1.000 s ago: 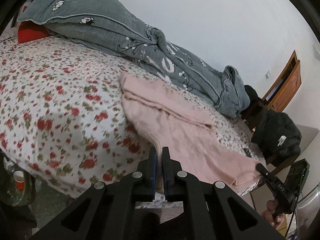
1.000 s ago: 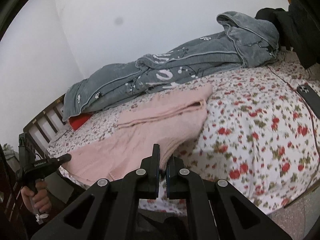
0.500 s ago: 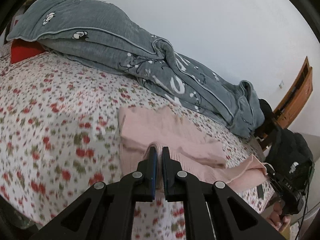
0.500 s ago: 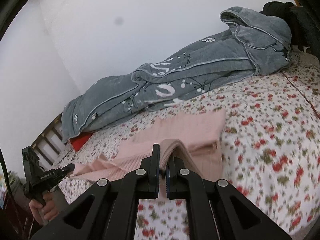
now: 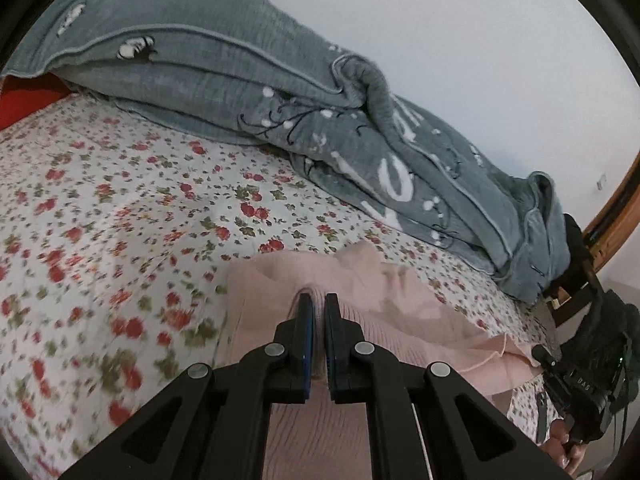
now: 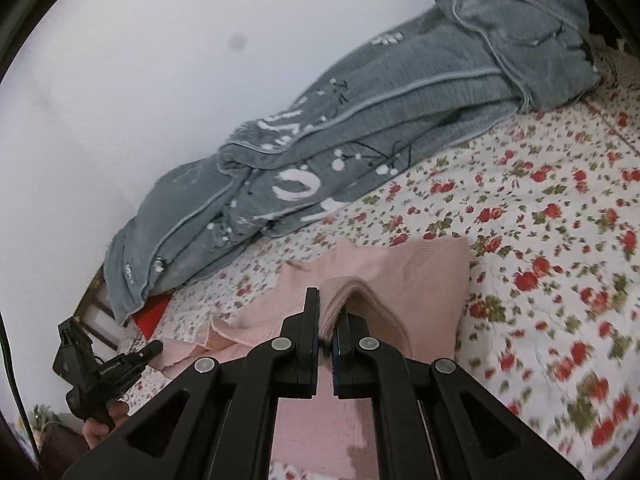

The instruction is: Fold small clothes

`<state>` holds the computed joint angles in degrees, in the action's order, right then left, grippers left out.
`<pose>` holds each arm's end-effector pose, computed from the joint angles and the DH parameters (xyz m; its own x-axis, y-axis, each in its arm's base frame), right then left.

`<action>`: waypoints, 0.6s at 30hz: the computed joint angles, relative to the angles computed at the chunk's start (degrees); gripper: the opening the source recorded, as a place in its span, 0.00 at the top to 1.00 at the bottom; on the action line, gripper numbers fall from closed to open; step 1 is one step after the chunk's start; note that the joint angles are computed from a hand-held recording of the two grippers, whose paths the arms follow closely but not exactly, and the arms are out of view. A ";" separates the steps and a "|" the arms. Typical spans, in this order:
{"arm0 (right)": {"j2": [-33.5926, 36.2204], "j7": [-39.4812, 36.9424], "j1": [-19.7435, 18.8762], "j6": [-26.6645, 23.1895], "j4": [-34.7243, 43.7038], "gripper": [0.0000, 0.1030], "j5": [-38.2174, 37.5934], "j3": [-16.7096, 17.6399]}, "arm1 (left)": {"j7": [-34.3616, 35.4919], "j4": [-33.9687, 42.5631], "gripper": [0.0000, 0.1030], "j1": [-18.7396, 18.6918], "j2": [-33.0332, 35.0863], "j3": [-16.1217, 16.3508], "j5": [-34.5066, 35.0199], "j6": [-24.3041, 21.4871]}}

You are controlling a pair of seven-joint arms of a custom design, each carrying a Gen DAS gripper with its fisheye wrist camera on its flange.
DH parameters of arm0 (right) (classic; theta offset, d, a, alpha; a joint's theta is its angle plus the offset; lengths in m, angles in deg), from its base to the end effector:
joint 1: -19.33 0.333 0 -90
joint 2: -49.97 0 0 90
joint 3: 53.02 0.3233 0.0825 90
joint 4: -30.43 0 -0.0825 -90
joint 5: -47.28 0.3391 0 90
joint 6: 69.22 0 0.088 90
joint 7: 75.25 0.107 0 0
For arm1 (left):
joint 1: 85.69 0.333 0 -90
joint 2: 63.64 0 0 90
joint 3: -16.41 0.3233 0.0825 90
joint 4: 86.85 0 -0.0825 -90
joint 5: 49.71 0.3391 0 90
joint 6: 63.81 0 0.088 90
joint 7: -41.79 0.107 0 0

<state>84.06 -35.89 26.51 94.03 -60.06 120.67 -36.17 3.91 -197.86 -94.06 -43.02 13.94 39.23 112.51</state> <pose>0.6630 0.1949 0.3749 0.2620 -0.7621 -0.5920 -0.7798 0.1942 -0.5952 0.5593 -0.1873 0.3708 0.3047 -0.8405 0.4480 -0.5966 -0.5351 -0.5981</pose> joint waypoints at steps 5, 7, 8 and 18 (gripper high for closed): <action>8.20 16.57 7.24 1.31 9.28 0.95 -17.75 -7.87 | 16.76 6.68 0.93 2.39 8.20 -1.90 -14.84 0.10; 12.00 21.66 8.24 -0.97 14.57 0.95 -22.83 -9.59 | 22.43 9.07 0.92 2.75 10.58 -2.67 -19.41 -1.34; 13.72 23.66 8.42 -2.09 17.02 0.95 -24.84 -10.07 | 26.03 10.60 0.92 3.07 11.91 -3.46 -22.21 -3.03; 22.38 32.10 10.35 -6.26 29.41 0.57 -43.85 -14.28 | 42.55 11.77 0.70 3.00 15.28 -3.72 -34.86 -2.91</action>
